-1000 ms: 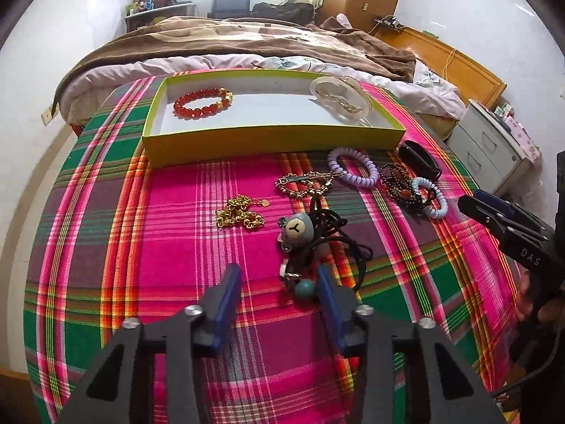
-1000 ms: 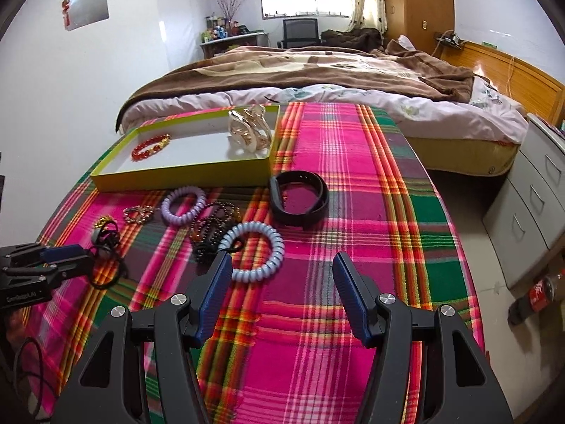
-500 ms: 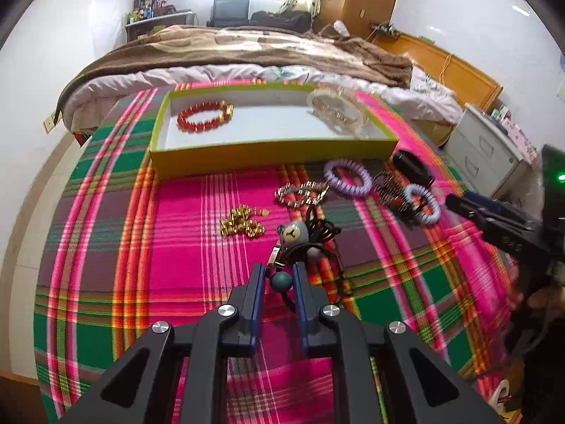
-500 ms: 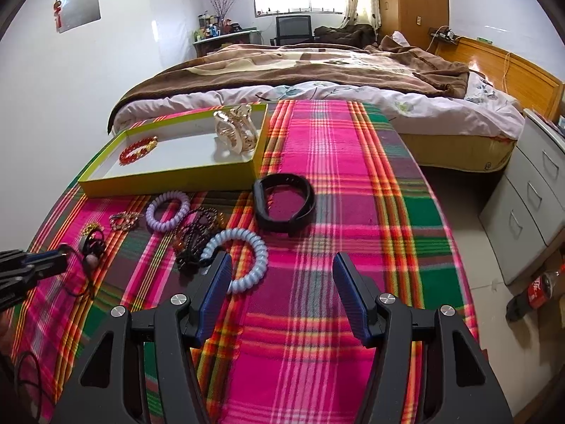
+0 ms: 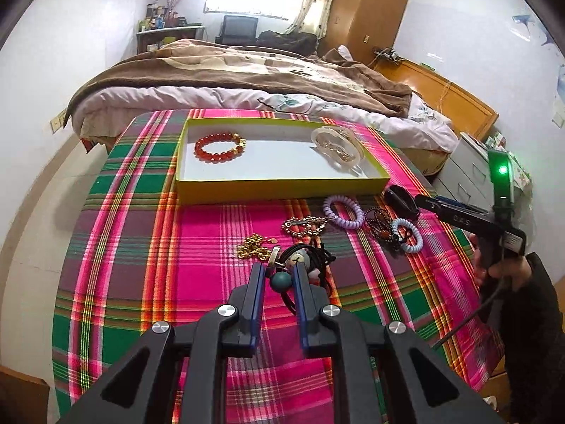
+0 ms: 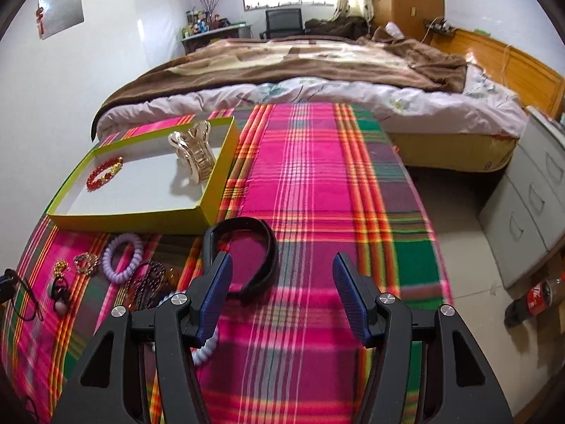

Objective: Organize jewelry
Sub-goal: 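Grasp the black band with the right gripper while the left gripper lifts the hair tie, then lower the hair tie and black band into the box while both grippers open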

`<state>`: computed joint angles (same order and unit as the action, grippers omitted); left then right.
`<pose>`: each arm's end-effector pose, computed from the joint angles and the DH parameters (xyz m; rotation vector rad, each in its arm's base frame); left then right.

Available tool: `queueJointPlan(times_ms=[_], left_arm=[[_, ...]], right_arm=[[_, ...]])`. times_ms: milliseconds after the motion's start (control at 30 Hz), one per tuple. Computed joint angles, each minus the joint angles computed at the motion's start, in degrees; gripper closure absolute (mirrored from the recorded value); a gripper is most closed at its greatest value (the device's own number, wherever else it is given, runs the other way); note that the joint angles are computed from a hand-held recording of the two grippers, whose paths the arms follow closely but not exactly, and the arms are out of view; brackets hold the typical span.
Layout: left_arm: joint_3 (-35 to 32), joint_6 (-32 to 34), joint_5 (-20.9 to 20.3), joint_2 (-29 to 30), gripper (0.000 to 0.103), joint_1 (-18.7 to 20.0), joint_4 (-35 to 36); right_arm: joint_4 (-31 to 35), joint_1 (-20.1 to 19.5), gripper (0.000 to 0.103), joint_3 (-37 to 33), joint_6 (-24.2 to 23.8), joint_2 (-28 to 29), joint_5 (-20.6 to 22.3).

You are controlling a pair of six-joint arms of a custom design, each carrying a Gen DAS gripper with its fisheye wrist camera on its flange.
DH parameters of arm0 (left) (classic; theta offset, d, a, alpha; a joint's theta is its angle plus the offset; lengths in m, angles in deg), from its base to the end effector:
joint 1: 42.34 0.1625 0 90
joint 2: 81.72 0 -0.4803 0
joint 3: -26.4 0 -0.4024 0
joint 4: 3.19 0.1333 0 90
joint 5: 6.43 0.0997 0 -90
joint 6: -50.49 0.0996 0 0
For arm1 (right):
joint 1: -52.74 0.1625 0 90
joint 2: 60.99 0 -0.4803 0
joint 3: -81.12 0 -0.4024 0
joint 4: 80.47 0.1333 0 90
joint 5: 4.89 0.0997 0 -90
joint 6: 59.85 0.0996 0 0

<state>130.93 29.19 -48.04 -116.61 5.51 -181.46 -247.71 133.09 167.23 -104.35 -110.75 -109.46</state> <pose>-0.2819 -0.6210 0.0291 0.2636 2.4225 -0.9132 -0.0228 -0.7800 0.2830 0.6383 -2.4336 0.6880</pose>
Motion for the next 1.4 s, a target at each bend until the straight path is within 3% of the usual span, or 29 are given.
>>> queueJointPlan(times_ms=[167,467,1033,1400], left_arm=[[-0.1,-0.3,0.4,-0.3,0.087,0.2,0.4],[-1.4,0.2,0.2,-0.3,0.087,0.7,0.7],[-5.3,4.4,-0.5,0.0,0.087,1.6,-1.2],[-11.8,8.7,-1.2,0.8,0.087,3.5,1.4]], right_arm=[[2.0,0.5,0.051,-1.9,-1.5,1.7,-1.9],[2.6,1.0,0.091,-3.1,-1.0,2.6,-3.6],[0.9,2.1,0.094,-1.0,1.5,-1.4,2.8],[3.8,4.8,0.094,-3.9,1.8,1.0,3.7]])
